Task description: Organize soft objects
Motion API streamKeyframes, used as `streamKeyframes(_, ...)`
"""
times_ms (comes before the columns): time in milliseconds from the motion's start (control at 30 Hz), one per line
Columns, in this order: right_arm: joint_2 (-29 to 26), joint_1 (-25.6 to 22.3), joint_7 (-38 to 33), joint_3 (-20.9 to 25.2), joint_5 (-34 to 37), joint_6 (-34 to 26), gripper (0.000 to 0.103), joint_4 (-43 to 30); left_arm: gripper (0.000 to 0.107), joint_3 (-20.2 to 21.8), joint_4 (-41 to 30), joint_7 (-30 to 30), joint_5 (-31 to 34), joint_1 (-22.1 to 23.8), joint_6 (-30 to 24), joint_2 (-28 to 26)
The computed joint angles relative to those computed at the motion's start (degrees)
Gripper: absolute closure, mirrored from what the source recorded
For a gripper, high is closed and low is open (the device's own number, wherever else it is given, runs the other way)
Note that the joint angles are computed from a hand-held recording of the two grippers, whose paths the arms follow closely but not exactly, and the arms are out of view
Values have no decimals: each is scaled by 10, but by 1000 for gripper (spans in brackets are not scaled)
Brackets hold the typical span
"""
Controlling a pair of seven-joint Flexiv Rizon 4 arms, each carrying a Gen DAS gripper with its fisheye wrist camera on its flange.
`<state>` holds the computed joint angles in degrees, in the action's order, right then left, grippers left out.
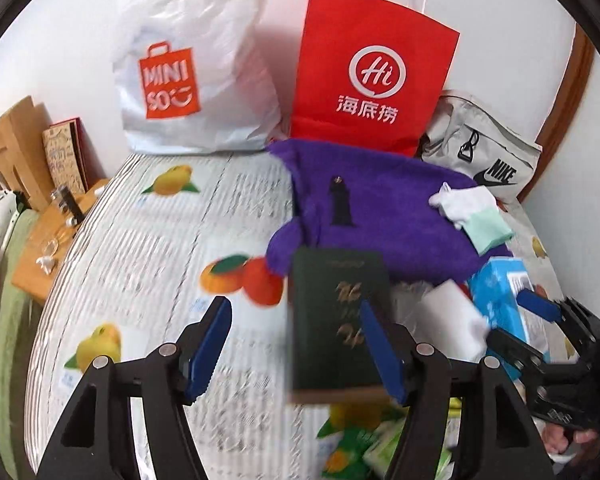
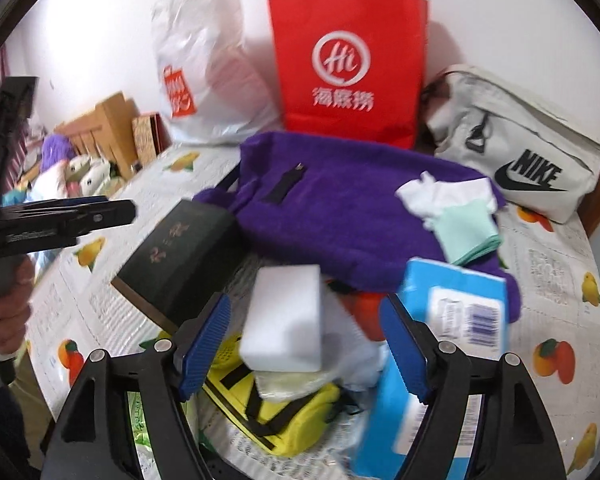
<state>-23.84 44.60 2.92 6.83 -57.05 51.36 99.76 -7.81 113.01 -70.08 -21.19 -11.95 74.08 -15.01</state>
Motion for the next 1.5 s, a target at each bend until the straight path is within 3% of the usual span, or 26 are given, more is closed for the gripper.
streamKeyframes(300, -62, 27, -64, -6, 59, -67, 27, -67, 42, 4, 50, 20, -19, 16, 12, 22)
streamKeyframes(367, -66, 31, -61, -9, 67, -73, 41, -71, 42, 4, 54, 24, -21, 16, 12, 25)
streamKeyframes(400, -66, 29, -56, -9, 72, -67, 52, -69, 42, 0, 58, 32, -31, 19, 14, 27)
streamKeyframes(433, -64, 27, -53, -9, 75, -58, 54, -66, 42, -4, 61, 41, -42, 21, 16, 28)
streamKeyframes(567, -34, 38, 6, -27, 18, -34, 54, -30, 42, -14, 77, 71, -76, 20, 23, 40)
streamKeyframes(733, 5, 33, 80, -15, -41, -35, 54, 9, 42, -19, 103, 103, -116, 7, 20, 59)
streamKeyframes(1067, 81, 28, 166, 44, -85, -135, 54, 75, 39, -10, 152, 119, -139, -37, 20, 95)
streamKeyframes(1300, 128, 25, 219, 88, -76, -202, 54, 126, 35, -8, 177, 118, -145, -66, 12, 110)
streamKeyframes(1500, 155, 27, 259, 115, -72, -239, 54, 159, 31, -5, 181, 80, -93, -81, 10, 107)
